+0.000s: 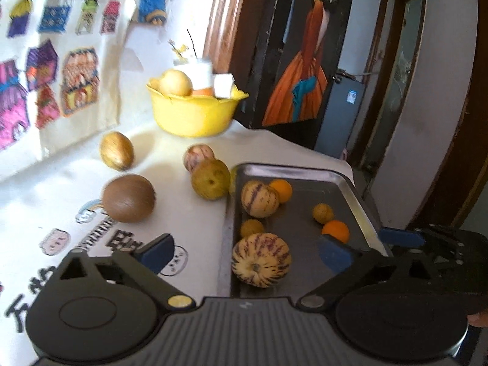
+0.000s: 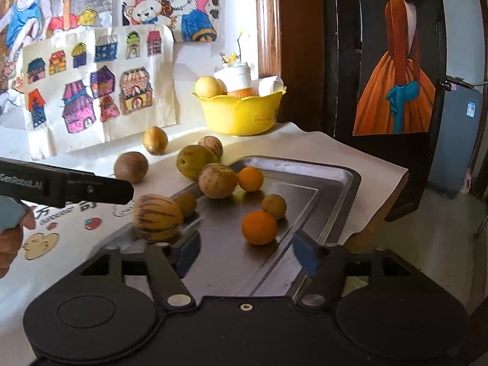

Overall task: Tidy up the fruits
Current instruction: 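Open the left tool to drop the pepino while the right tool releases the orange into the tray, then withdraw both open tools from the tray toward the remaining loose fruits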

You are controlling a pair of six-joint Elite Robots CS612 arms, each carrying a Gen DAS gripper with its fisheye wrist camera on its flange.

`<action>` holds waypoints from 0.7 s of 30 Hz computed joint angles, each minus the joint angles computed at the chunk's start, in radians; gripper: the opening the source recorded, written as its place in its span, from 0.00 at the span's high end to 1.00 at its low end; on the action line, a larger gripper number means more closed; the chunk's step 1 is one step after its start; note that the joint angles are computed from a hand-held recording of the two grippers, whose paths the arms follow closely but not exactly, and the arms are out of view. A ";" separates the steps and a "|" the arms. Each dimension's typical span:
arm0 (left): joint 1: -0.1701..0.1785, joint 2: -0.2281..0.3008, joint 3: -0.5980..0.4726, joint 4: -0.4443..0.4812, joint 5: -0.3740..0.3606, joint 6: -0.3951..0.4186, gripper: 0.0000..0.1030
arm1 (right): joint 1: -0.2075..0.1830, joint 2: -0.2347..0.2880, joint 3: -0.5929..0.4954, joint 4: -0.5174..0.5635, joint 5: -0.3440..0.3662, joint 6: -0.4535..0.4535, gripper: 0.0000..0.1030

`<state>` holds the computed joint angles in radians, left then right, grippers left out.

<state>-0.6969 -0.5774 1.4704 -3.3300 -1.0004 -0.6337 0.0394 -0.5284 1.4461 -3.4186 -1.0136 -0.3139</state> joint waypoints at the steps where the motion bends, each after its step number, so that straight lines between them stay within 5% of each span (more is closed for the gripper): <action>1: -0.003 -0.005 0.008 0.001 0.009 0.003 0.00 | 0.000 -0.005 0.009 -0.006 0.004 0.000 0.22; 7: -0.022 -0.040 0.070 -0.008 0.042 -0.011 0.00 | -0.005 -0.046 0.080 -0.045 0.035 -0.008 0.04; 21: -0.054 -0.103 0.226 0.017 0.048 -0.108 0.00 | 0.009 -0.120 0.211 -0.023 0.037 -0.056 0.01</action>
<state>-0.7512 -0.6806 1.6964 -3.3131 -0.9528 -0.7413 0.0480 -0.6486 1.6570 -3.4414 -0.9766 -0.3699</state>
